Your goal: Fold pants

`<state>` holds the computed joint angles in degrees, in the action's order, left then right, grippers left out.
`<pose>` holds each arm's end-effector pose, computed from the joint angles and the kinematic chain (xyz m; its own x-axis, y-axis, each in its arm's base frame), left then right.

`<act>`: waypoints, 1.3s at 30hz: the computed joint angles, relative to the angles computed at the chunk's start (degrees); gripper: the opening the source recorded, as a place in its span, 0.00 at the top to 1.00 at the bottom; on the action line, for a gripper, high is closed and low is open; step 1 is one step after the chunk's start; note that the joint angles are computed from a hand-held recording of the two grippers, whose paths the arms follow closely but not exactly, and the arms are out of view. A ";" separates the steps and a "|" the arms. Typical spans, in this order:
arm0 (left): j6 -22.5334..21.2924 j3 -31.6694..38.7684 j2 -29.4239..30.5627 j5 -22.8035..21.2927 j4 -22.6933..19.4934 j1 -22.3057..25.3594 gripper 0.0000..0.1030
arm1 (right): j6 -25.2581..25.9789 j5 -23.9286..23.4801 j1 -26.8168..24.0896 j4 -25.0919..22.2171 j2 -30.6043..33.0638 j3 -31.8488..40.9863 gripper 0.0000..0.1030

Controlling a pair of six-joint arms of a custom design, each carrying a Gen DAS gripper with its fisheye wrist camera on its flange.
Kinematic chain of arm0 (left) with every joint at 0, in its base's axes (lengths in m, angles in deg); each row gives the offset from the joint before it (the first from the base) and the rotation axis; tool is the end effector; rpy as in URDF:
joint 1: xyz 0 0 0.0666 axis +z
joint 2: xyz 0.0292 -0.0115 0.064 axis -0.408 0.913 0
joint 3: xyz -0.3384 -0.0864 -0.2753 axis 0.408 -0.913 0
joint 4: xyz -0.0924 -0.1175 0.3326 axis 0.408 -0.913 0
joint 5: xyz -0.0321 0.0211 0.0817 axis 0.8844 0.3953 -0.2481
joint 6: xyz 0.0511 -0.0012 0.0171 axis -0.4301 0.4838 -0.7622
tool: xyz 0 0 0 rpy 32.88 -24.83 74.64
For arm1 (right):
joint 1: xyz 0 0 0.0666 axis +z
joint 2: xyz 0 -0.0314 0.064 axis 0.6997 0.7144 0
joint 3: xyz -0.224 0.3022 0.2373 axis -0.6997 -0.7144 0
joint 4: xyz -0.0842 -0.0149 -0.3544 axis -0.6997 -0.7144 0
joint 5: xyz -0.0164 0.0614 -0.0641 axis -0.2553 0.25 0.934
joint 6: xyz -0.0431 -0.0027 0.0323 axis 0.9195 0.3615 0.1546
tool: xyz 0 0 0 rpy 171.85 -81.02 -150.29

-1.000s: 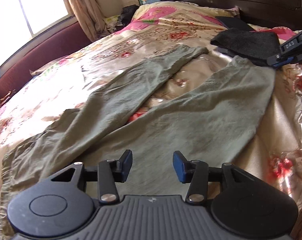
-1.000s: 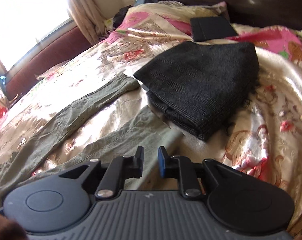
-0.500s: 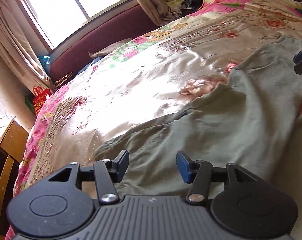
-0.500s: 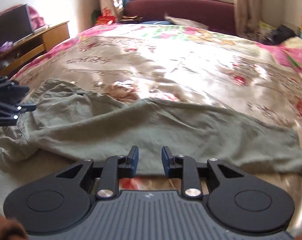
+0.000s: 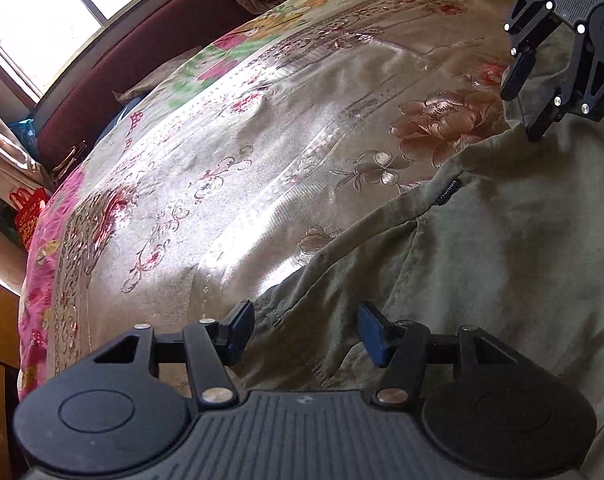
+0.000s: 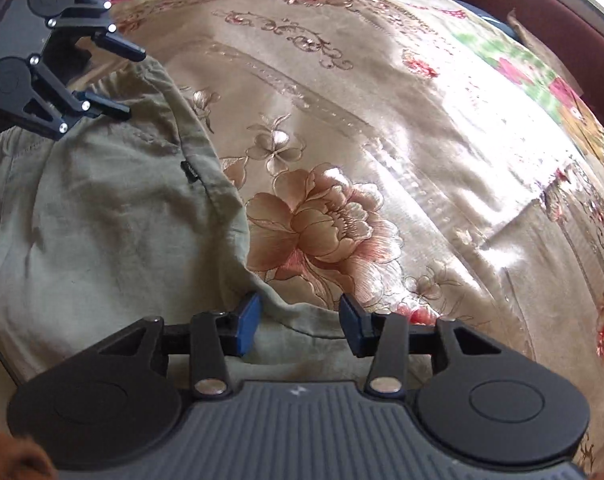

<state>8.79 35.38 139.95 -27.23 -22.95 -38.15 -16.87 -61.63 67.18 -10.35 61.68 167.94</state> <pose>0.5130 -0.1359 0.5214 -0.1612 0.8614 -0.4816 0.8247 0.3856 0.4136 0.4232 0.1754 0.5239 -0.7992 -0.4006 -0.4482 -0.4155 0.9069 -0.0697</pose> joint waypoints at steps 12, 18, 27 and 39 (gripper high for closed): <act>-1.58 8.21 6.24 -1.04 -8.01 0.31 0.29 | 0.45 -3.56 1.30 -0.06 2.79 1.35 0.52; -1.25 5.16 4.36 -4.86 -4.94 -0.28 0.62 | -1.82 -2.06 2.20 -1.58 2.79 1.93 0.96; 0.89 -1.87 -4.17 -3.05 5.84 1.17 0.74 | -6.68 9.62 7.00 -0.58 -1.77 3.83 0.97; 7.63 -13.90 -23.18 12.28 12.46 14.82 0.74 | -15.35 35.96 31.24 -5.94 -5.84 13.53 0.97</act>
<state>16.42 21.48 116.77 -14.95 -10.49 -23.33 -32.22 -25.67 98.42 -16.28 55.85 181.47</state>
